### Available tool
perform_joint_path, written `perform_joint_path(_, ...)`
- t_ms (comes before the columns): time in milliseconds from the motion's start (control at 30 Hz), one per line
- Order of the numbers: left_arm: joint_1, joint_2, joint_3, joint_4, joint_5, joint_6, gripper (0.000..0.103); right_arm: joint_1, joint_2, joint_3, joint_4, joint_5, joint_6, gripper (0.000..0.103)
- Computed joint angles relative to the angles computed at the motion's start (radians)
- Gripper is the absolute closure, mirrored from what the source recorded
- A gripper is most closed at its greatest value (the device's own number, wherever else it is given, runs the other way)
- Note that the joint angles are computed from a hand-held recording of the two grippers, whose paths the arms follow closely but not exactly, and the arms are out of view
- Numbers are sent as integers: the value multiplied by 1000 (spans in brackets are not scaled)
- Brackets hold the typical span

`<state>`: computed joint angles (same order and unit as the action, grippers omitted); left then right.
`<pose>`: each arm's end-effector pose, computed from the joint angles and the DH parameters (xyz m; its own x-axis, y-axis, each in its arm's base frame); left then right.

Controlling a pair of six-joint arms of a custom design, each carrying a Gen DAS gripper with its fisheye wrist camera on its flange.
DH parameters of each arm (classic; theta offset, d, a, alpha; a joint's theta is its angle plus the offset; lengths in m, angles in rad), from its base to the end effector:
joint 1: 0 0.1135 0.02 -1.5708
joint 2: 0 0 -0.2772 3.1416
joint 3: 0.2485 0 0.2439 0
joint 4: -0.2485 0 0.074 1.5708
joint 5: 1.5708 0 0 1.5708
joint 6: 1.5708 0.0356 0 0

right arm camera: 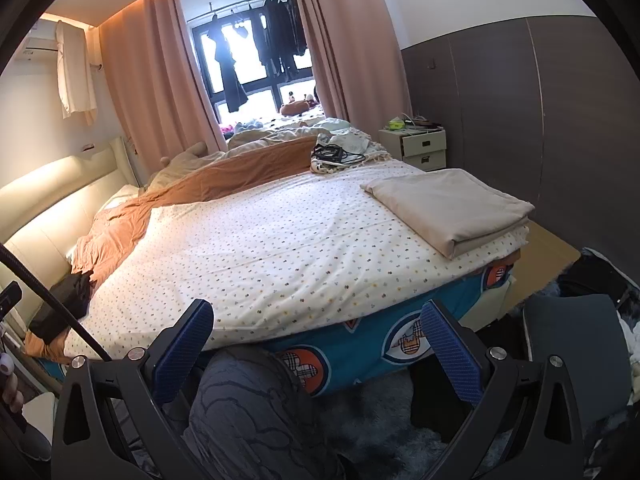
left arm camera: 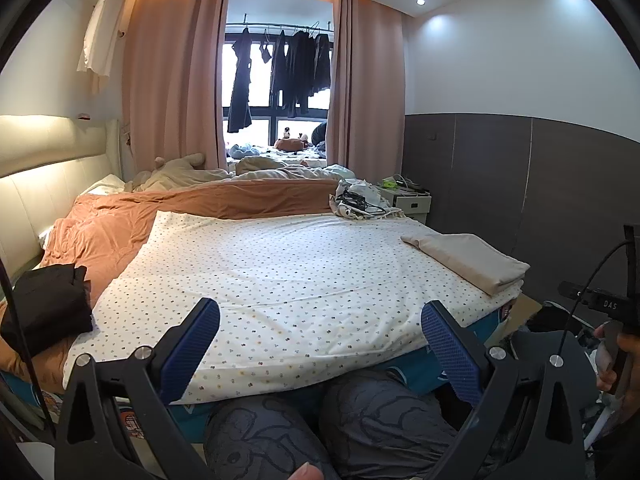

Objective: Fold large clothes

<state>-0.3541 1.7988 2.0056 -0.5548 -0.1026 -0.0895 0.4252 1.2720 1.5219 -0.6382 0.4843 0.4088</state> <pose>0.3807 -0.1369 0.4535 -0.3413 0.0314 -0.9394 0.2250 0.9731 -0.0492 0.2348 0.0881 0.4551 -0.3055 0.2478 -0.9194 0.1623 0.9650 0.2062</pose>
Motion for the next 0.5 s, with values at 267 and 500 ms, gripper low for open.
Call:
perform_joint_path(267, 11, 1, -1, -4, 17, -14, 0, 6, 16, 2, 3, -3, 8, 0)
perform_joint_path(500, 16, 13, 19, -8, 8, -15, 0, 5, 22, 8, 8, -30, 5, 0)
